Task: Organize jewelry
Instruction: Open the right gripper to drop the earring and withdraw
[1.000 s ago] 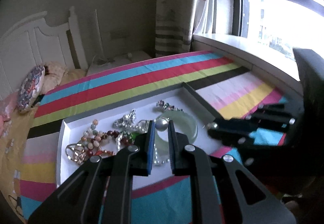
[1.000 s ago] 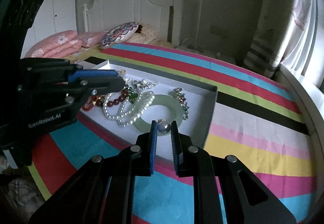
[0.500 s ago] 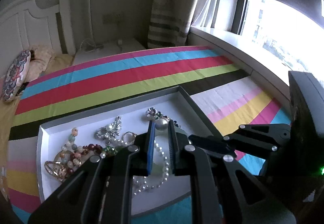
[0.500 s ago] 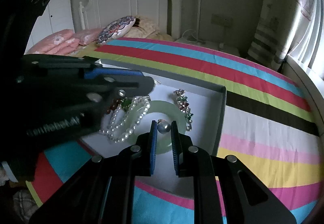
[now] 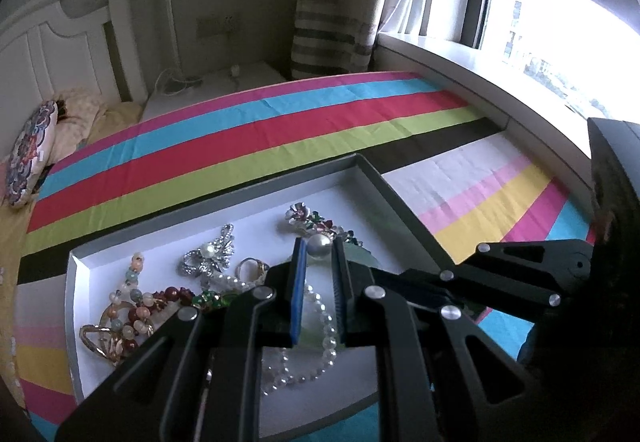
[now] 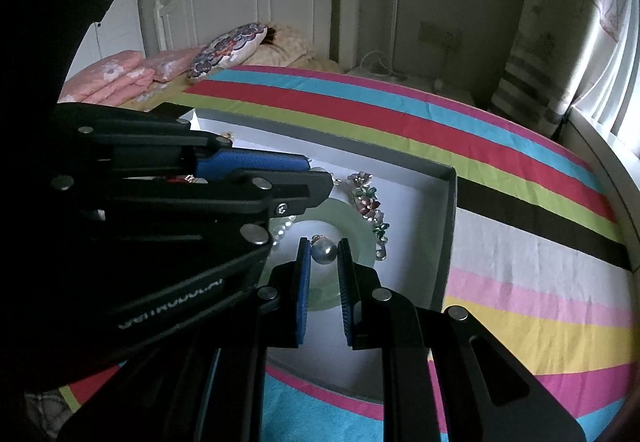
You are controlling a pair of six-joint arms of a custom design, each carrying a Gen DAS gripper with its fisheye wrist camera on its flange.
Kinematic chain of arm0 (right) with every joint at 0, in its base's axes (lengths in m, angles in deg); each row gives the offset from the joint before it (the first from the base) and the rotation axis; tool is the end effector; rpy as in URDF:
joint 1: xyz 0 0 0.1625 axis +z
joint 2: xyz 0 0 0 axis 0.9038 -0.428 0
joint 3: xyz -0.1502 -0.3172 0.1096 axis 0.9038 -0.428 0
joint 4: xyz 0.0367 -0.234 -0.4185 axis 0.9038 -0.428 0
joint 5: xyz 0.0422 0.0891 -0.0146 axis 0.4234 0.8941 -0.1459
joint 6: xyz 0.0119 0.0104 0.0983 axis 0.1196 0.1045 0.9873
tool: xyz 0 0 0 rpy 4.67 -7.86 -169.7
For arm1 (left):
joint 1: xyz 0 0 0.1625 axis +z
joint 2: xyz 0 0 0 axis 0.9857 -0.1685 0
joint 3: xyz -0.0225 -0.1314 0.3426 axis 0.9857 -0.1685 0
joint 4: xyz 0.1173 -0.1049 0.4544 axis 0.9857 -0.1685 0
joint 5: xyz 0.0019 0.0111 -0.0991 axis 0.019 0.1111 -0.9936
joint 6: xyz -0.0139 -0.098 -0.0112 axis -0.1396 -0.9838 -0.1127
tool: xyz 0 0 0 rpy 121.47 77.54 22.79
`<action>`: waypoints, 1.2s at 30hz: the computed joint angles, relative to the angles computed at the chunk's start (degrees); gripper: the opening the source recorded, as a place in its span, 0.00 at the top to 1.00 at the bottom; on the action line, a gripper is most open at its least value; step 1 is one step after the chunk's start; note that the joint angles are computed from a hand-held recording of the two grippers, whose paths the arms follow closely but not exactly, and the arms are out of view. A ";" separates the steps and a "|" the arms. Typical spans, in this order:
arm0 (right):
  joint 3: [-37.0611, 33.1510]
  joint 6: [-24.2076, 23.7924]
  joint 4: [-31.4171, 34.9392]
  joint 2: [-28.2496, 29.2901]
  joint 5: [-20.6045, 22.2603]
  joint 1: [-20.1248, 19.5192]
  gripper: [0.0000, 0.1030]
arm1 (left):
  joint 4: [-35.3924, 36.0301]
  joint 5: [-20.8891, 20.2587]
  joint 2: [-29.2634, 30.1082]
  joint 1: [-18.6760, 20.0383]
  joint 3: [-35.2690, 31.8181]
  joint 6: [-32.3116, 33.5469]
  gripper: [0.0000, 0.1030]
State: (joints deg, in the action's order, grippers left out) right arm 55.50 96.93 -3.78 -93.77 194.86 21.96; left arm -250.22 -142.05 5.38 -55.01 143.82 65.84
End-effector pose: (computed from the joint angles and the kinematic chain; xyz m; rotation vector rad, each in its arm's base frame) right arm 0.0845 -0.2953 0.1612 0.7052 -2.2577 0.8428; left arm -0.3080 -0.3582 -0.0142 1.1017 2.3873 -0.6261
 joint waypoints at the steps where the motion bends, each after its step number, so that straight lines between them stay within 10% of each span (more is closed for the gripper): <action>1: -0.10 -0.02 0.12 0.07 -0.03 -0.10 0.85 | 0.06 0.14 0.06 0.07 -0.04 -0.05 0.88; 8: -0.23 1.23 0.87 0.07 -0.06 -0.34 0.79 | -1.06 2.11 -0.31 -0.07 0.48 -0.63 0.62; 13: 0.41 1.29 0.89 -1.37 0.25 0.37 0.53 | -2.71 5.12 -1.61 -1.18 1.80 -0.53 0.40; 21: 1.70 2.69 1.24 -7.51 4.32 4.90 0.24 | -7.22 19.12 -5.85 -7.19 6.78 -1.69 0.04; 28: 4.89 5.73 2.86 -16.90 5.82 8.17 0.16 | 4.28 28.70 -18.73 -13.97 14.95 -14.70 0.03; 36: 11.60 13.31 5.75 -30.05 -0.39 5.79 0.16 | 24.43 28.15 -38.69 -20.28 24.87 -31.65 0.02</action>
State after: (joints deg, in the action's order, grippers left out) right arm 67.10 110.24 1.97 -123.82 194.47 27.75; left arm -225.79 -113.89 -33.31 -75.29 168.68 34.19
